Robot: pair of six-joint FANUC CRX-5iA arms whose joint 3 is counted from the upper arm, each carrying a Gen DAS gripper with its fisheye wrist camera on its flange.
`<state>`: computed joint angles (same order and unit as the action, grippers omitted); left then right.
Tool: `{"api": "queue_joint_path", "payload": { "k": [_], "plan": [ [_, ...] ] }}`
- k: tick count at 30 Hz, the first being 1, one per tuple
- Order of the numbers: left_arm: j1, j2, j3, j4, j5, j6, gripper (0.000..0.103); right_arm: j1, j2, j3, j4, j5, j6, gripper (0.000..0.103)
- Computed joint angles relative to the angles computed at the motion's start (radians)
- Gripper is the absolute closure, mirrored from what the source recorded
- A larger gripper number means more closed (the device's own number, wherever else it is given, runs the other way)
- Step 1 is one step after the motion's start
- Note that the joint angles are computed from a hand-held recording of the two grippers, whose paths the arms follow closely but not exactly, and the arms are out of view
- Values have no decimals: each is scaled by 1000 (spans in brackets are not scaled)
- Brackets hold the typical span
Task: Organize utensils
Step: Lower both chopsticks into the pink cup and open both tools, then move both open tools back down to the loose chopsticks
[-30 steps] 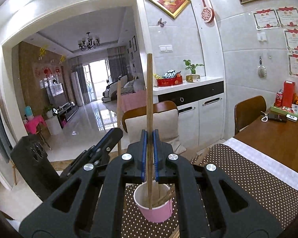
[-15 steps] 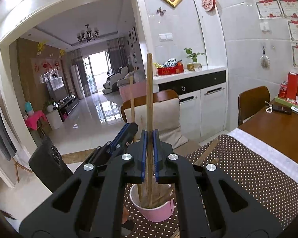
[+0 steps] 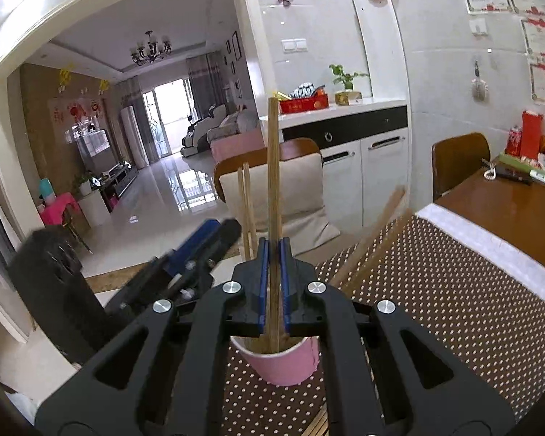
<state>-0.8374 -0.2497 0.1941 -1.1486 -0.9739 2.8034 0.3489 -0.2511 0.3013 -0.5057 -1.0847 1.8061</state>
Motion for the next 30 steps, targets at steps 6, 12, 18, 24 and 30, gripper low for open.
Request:
{"api": "queue_joint_path", "payload": {
  "k": [6,12,18,24,30],
  "plan": [
    [-12,-28,-3,51,-34,-57,68,67,-40,-76,109,60,-83,96],
    [-50,-68,-25,55,-74,-49,63,135,-101,-154,223,139,-179,52],
    [-123,-80,-19,29,-169,-50,58,138,-155,-192,263,167,-219,52],
    [-116,-78,-10,131,-189,-123,58,87,-188,-218,270,119,-209,52],
    [-47,-45,-8,321,-181,-224,54,8,-176,-236,259,21,-181,49]
  ]
}}
